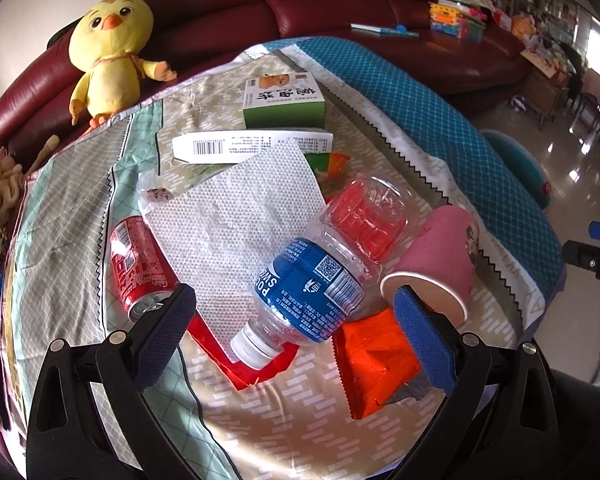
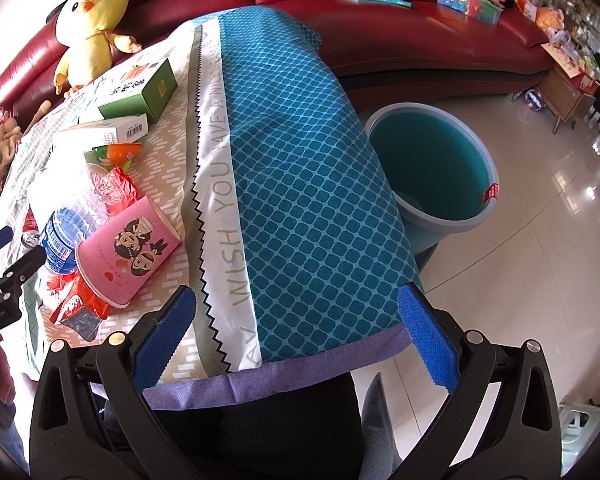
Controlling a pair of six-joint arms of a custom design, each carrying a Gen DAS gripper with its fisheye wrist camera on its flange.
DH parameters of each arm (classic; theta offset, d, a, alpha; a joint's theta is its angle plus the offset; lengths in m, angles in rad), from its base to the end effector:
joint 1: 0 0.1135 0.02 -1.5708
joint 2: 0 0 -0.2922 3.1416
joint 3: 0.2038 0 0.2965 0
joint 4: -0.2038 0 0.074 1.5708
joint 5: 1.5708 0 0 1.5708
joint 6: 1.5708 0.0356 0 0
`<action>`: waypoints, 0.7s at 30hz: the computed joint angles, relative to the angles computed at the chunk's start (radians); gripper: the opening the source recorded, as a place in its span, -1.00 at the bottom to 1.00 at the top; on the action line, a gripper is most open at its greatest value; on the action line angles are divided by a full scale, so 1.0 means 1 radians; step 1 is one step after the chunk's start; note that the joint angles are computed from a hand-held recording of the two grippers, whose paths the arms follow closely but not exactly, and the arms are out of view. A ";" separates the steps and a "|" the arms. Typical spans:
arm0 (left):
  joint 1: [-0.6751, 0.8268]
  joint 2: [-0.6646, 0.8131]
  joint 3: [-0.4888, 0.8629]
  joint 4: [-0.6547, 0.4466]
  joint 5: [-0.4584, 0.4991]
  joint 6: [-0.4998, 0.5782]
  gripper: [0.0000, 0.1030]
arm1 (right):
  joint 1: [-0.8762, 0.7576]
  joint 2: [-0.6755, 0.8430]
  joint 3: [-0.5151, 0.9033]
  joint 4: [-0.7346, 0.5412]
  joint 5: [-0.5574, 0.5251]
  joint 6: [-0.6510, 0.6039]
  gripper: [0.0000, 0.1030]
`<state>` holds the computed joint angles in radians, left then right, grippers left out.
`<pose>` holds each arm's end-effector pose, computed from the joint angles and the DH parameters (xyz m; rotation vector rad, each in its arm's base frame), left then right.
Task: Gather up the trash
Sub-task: 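Move the left tool toward the blue-labeled water bottle on the table, then close the left tool around the blue-labeled water bottle and lift it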
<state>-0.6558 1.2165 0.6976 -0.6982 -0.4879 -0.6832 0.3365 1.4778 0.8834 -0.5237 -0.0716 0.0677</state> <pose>0.1981 -0.1313 0.1967 -0.1489 2.5576 0.2157 0.2964 0.1064 0.1931 -0.3844 2.6765 0.2199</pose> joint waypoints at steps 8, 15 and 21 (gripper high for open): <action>0.067 0.146 0.058 0.043 0.068 0.231 0.60 | 0.016 0.099 0.045 -0.011 -0.002 0.012 0.88; 0.084 0.226 0.054 0.127 0.095 0.264 0.54 | 0.031 0.177 0.107 -0.035 -0.054 0.027 0.88; 0.156 0.070 -0.013 0.136 0.147 0.167 0.52 | 0.073 0.206 0.176 -0.053 -0.107 0.060 0.86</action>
